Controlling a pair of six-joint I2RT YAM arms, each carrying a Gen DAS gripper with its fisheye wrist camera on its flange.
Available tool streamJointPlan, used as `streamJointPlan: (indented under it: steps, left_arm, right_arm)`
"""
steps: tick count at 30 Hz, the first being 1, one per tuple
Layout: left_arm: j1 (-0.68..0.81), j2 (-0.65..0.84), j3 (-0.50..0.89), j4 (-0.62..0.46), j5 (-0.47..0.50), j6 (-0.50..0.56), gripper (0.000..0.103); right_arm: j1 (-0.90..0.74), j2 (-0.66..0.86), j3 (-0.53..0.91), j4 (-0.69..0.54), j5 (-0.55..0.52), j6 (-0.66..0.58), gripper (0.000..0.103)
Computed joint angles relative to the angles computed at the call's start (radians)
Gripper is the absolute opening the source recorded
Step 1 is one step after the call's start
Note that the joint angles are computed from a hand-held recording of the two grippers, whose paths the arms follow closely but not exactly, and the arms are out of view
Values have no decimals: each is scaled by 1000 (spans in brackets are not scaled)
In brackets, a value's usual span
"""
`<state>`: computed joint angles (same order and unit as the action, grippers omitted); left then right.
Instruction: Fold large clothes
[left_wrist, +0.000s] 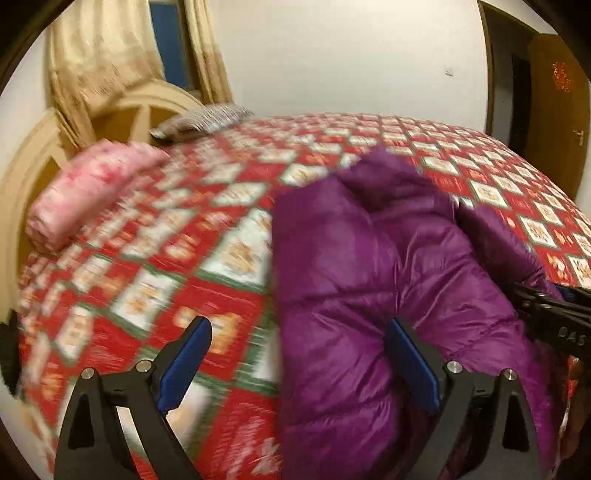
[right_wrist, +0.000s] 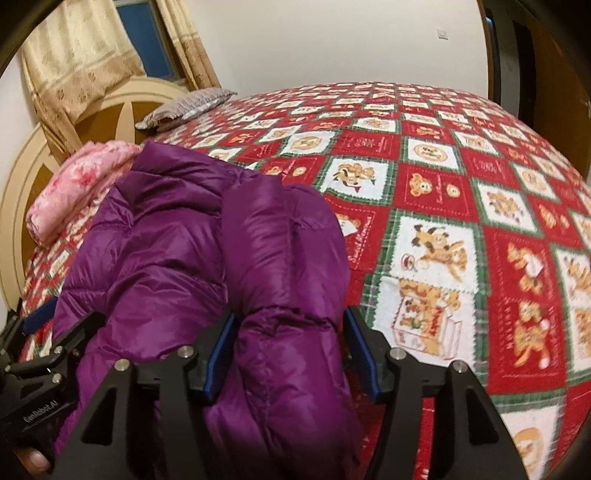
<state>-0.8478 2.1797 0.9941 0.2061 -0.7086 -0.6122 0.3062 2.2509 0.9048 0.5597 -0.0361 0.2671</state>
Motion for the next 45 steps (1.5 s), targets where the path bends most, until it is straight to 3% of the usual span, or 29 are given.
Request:
streamJointPlan:
  steps: [3, 9, 13, 16, 25, 45]
  left_arm:
    - [-78, -184, -121, -21, -105, -32, 96]
    - [-306, -558, -243, -324, -307, -261, 96]
    - [-444, -622, -191, -574, -421, -423, 96]
    - [-502, -610, -153, -690, -468, -506, 96]
    - [-537, -581, -134, -800, -473, -632, 96]
    - [-519, -589, -149, -759, -459, -600, 96]
  right_arm:
    - [12, -154, -128, 14, 41, -4, 65]
    - [100, -667, -498, 37, 144, 17, 79]
    - [239, -1013, -638, -70, 294, 24, 89]
    - [313, -1126, -660, -133, 361, 22, 90]
    - [352, -1197, -694, -148, 401, 27, 90]
    - [383, -1198, -707, -143, 415, 41, 90]
